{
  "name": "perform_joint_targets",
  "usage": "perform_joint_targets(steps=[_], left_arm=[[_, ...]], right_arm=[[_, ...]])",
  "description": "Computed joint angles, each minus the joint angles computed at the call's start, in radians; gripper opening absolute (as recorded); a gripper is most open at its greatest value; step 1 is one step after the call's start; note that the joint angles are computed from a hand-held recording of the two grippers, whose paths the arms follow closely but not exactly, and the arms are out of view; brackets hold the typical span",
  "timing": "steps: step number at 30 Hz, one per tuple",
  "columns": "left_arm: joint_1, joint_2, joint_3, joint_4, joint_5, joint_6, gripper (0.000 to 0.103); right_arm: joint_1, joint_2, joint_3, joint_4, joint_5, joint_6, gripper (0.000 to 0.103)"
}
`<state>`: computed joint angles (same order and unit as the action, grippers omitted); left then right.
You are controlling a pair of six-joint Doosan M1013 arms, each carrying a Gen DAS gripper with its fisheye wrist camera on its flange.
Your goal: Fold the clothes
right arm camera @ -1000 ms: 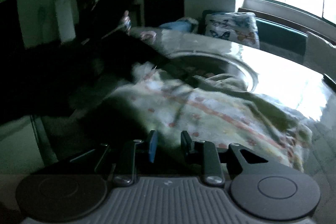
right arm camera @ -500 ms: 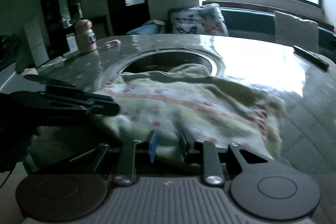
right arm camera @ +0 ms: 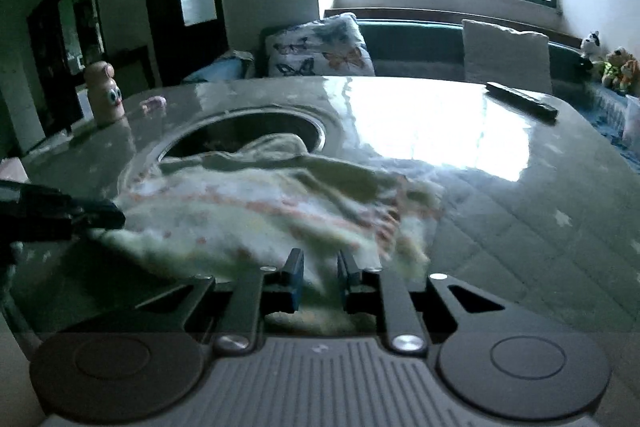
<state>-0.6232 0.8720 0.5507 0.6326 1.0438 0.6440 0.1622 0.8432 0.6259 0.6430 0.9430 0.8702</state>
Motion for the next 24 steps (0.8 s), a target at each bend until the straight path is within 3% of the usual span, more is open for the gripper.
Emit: perform_joint_targets(steps=[7, 12, 17, 24], left_arm=[[0.013, -0.024, 0.038, -0.016, -0.005, -0.029, 0.02], [0.018, 0.019, -0.051, -0.013, 0.03, 0.028, 0.02], [0.036, 0.075, -0.151, -0.053, 0.095, 0.068, 0.02], [0.048, 0.1, -0.211, -0.048, 0.138, 0.086, 0.02]], right_arm=[[0.002, 0.044, -0.064, -0.072, 0.019, 0.106, 0.014], [0.002, 0.042, -0.074, -0.064, 0.007, 0.074, 0.016], [0.009, 0.09, -0.158, -0.039, 0.06, 0.079, 0.016], [0.006, 0.131, -0.236, -0.092, 0.091, 0.141, 0.015]])
